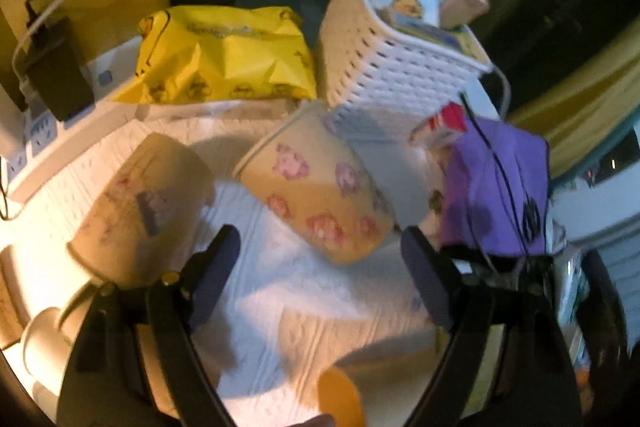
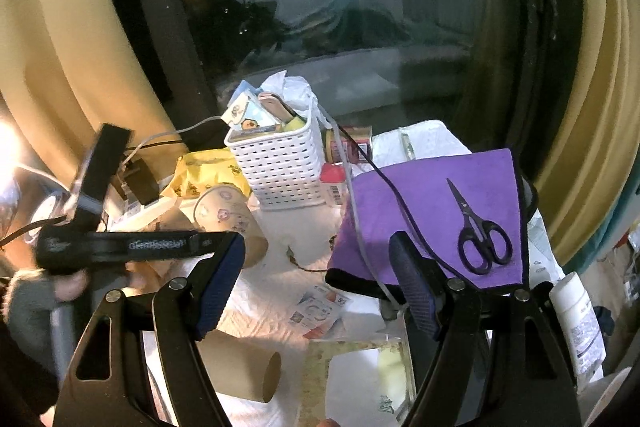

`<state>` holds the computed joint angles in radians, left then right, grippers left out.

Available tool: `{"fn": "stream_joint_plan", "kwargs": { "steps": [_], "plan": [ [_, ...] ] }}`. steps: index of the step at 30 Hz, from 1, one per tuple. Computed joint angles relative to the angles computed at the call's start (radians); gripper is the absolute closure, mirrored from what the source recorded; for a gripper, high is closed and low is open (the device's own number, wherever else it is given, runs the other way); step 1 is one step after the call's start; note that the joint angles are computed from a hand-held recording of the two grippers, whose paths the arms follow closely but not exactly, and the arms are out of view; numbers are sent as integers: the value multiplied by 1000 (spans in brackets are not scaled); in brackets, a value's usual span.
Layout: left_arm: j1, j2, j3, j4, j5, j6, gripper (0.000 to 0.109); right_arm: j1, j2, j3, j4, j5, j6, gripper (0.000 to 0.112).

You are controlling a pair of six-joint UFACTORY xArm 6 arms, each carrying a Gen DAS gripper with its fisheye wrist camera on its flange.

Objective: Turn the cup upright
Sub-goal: 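Close the left gripper on the flowered cup's body and lift it, then carry the held flowered cup with the left gripper back over the mat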

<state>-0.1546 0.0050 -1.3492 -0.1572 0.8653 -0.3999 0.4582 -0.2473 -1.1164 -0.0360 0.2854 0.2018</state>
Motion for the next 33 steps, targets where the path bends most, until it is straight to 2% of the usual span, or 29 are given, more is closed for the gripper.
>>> {"fn": "stream_joint_plan", "kwargs": {
  "steps": [2, 5, 11, 13, 16, 23, 29, 30, 33],
  "plan": [
    [-9, 32, -27, 52, -11, -55, 25, 0, -4, 3, -4, 4, -3, 35],
    [-13, 77, -62, 43, -21, -84, 25, -1, -4, 4, -11, 6, -1, 35],
    [-5, 121, -72, -20, -59, -29, 26, -8, -2, 9, -19, 15, 5, 35],
    [-7, 114, -64, -2, -64, -6, 34, -10, -11, 18, -31, 17, 16, 35],
    [3, 87, -42, -26, -63, 52, 39, -11, -32, 34, -44, 21, 33, 35],
    [27, -56, 51, -108, -63, 161, 41, 23, -109, 80, -164, 38, 145, 35],
    [33, -230, 169, -216, -78, 311, 41, 76, -199, 141, -273, 56, 262, 35],
    [46, -290, 213, -245, -74, 364, 41, 89, -214, 151, -303, 63, 294, 35],
    [59, -399, 281, -253, -55, 428, 41, 135, -247, 167, -404, 96, 401, 35]
  ]
}}
